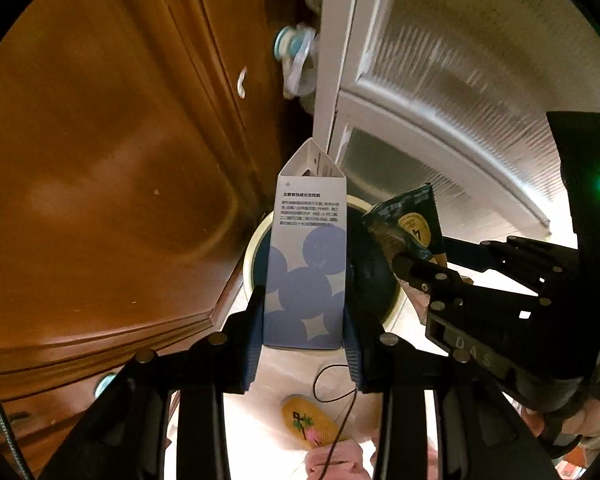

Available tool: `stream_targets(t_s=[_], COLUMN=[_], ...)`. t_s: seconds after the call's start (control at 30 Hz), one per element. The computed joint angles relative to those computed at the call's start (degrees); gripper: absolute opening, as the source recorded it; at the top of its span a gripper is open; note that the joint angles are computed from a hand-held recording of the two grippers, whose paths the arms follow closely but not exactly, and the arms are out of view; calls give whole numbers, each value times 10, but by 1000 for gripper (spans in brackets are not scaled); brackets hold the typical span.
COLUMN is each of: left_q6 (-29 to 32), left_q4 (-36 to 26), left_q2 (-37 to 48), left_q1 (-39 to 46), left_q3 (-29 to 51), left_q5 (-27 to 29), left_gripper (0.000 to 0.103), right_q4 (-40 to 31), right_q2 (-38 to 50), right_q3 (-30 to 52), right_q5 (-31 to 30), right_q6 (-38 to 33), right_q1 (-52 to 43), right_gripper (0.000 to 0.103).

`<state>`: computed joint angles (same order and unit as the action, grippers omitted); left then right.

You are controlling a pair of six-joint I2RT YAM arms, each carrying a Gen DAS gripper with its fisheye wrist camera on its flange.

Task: Collect trash
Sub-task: 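Carry both cartons down over the floor trash bin with both tools, then open both tools to drop the cartons into the bin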

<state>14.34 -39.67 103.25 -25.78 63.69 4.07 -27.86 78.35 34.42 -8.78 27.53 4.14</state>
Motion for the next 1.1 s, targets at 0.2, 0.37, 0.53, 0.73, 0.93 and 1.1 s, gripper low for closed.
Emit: stream_targets(t_s=[0.2,0.37,0.53,0.73,0.93,1.1], left_q6=[-2,8,4,2,-12,-19], left_q4=[65,55,64,41,-16,-96], left_q2=[16,45,24,-36,-76,-98], left_q1=[-4,1,-4,-6,-5,-5], left_q3=[-39,-8,-23,-32,1,58], left_q5=[-8,-8,-16,-14,3,17], left_gripper=[34,50,60,60,60,60], right_q4=[66,70,56,39,-28,-140], right_q2=[47,56,46,9,-66,-126], right_q3=[-24,-19,-16,-23,-17,34], right_q5=[-6,-2,-2,12,8,15], right_q6=[-9,-8,-5,12,32,51], right_q1=[-11,-9,-15,-14,-12,3], right_gripper=[37,45,47,47,47,47])
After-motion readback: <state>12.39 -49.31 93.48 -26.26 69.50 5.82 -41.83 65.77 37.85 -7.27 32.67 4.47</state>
